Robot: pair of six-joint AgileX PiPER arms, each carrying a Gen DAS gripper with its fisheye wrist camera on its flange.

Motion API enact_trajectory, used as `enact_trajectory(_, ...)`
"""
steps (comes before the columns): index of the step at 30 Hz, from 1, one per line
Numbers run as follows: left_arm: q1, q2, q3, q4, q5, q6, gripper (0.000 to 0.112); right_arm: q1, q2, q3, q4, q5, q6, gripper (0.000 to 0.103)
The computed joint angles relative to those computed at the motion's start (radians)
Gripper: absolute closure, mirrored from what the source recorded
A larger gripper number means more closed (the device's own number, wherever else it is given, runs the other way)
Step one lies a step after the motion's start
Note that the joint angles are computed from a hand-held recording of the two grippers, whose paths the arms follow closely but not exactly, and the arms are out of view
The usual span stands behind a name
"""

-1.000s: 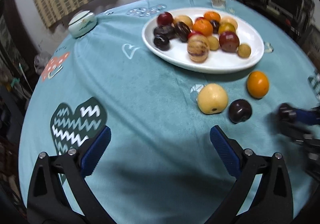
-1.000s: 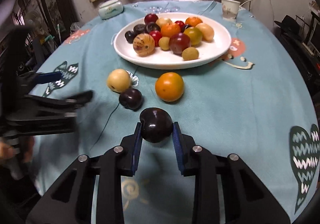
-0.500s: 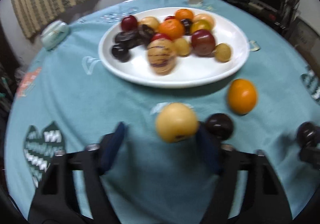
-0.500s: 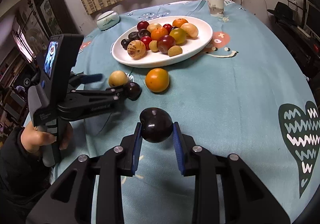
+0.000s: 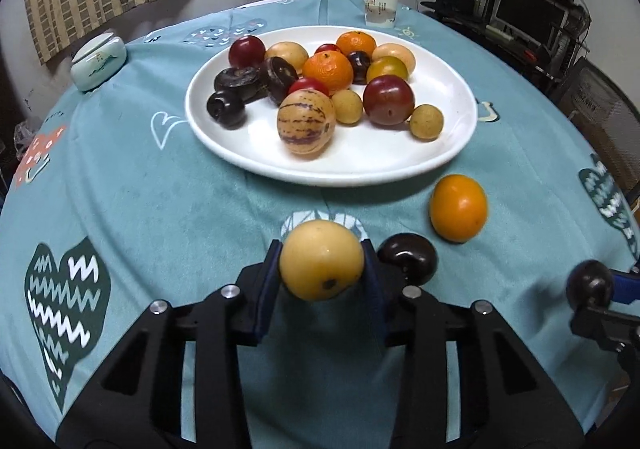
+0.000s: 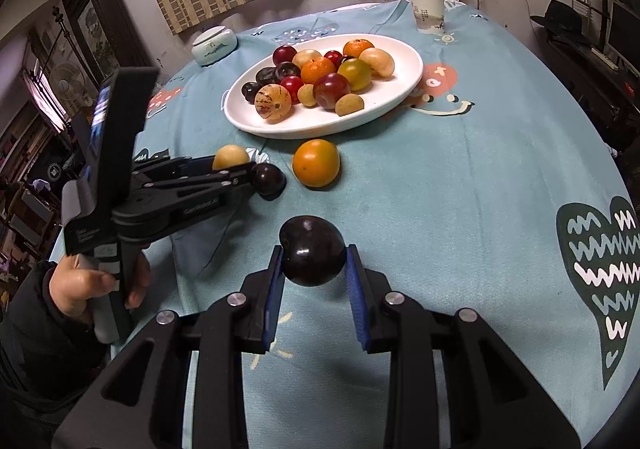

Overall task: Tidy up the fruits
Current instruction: 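Carry the dark plum and pale pear onto the plate while opening both tools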

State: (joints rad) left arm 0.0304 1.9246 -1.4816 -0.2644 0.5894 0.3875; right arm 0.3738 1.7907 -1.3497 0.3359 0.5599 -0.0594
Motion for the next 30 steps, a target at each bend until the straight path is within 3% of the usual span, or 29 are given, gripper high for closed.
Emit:
enact_trajectory(8,0.051,-0.206,0.188,-0.111,-0.022,0.058,0.073,0.036,0.003,-0.045,-0.039,0.003,0.028,0.073)
enact_trajectory(13,0.07,-0.265,0.23,-0.173,-0.01,0.125,0.073,0.072,0.0,-0.074,-0.089,0.004,0.082,0.073)
enact_trajectory(26,0.092,-0.265,0.218,-0.2,0.023,0.147,0.073,0.098,0.015,-0.107,-0.135,0.025,0.127,0.072)
enact_trajectory(30,0.09,-0.206,0.095,-0.142,0.113,0.074,0.073,0.08,0.04,-0.162,-0.126,0.074,0.098,0.073)
